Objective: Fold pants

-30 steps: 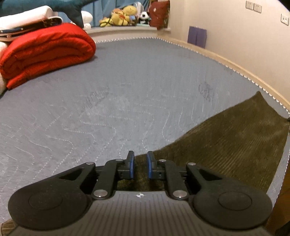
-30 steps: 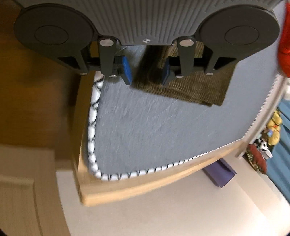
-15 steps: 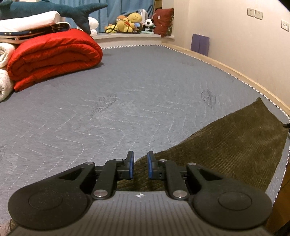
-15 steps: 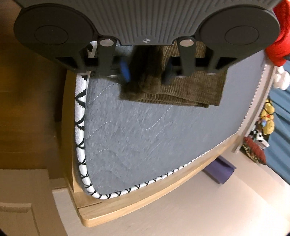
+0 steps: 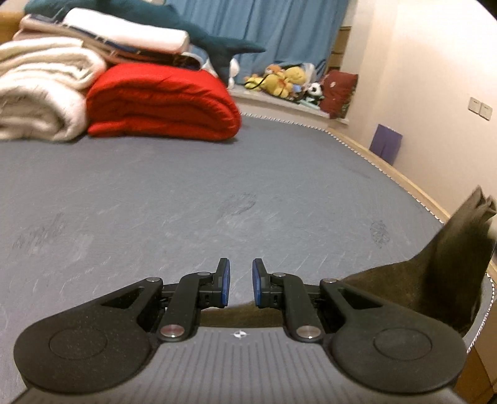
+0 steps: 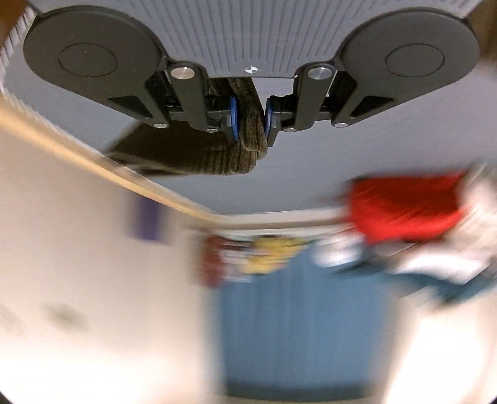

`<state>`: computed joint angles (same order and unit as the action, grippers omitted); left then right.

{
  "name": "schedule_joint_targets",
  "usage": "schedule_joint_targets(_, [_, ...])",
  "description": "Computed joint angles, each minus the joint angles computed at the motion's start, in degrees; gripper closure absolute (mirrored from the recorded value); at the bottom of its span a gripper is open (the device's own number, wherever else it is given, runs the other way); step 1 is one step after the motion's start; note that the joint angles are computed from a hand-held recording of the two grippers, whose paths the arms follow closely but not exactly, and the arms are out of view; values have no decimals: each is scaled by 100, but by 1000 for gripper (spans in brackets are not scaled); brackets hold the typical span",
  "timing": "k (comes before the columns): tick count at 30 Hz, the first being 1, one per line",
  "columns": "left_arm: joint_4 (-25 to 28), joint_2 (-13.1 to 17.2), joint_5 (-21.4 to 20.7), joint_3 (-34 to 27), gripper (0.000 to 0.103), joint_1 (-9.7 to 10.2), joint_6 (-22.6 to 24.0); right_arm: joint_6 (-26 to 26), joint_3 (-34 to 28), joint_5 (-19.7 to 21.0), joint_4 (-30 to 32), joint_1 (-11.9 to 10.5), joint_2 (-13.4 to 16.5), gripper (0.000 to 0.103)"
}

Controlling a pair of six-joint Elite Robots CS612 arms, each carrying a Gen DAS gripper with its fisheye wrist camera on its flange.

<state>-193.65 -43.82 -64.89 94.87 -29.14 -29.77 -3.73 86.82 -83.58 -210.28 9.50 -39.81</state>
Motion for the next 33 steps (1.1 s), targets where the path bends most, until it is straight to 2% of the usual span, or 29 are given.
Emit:
schedule_joint_targets(2, [126,-36,-78,67,87,25,-29,-939,119,752,457,244,-30,85])
schedule_joint_targets(4, [297,-50,-230,85,87,55,-46,-1854,203,1334,1349,448,-44,84])
schedule_joint_targets(5, [398,-47,-385,76,85,84,-61,-2288,220,1524,1859,530,-49,84])
schedule_joint_targets(6, [466,-36,-554,69,77,111,-76,-2797,236,1635,2395,609,-57,84])
schedule_joint_targets(8, [533,0,-842,40,66,151,-98,-3322,295,1584,2746,713,-75,76])
schedule_joint_targets(9, [561,19,-1000,7,66,173,-95,-3389,343,1559,2571,727,-66,72])
schedule_joint_targets(11, [573,80,-1384,-78,66,232,-186,-3274,401,1897,2659,648,-148,69])
schedule_joint_targets(15, [528,287,-2154,-349,66,360,-649,-2520,383,2656,2742,403,-238,67])
schedule_joint_targets(17, [477,440,-2581,-555,66,437,-967,-2331,433,2678,2543,334,-231,63])
schedule_joint_targets(20, [540,666,-3016,-900,66,495,-1220,-2351,425,2396,2531,322,-176,63])
schedule_joint_targets(23, [825,824,-3170,-1200,66,498,-1321,-2569,385,2272,2713,333,-110,63])
schedule_joint_targets(26, [1167,924,-3154,-1416,54,487,-1312,-3003,347,2288,2795,369,-61,64])
schedule_joint_targets(29, [1495,1007,-2994,-1603,47,470,-1253,-3281,192,2310,2980,396,-17,64])
schedule_joint_targets(33, [1654,1074,-2922,-1696,46,482,-1318,-3604,144,2459,3296,385,-76,64])
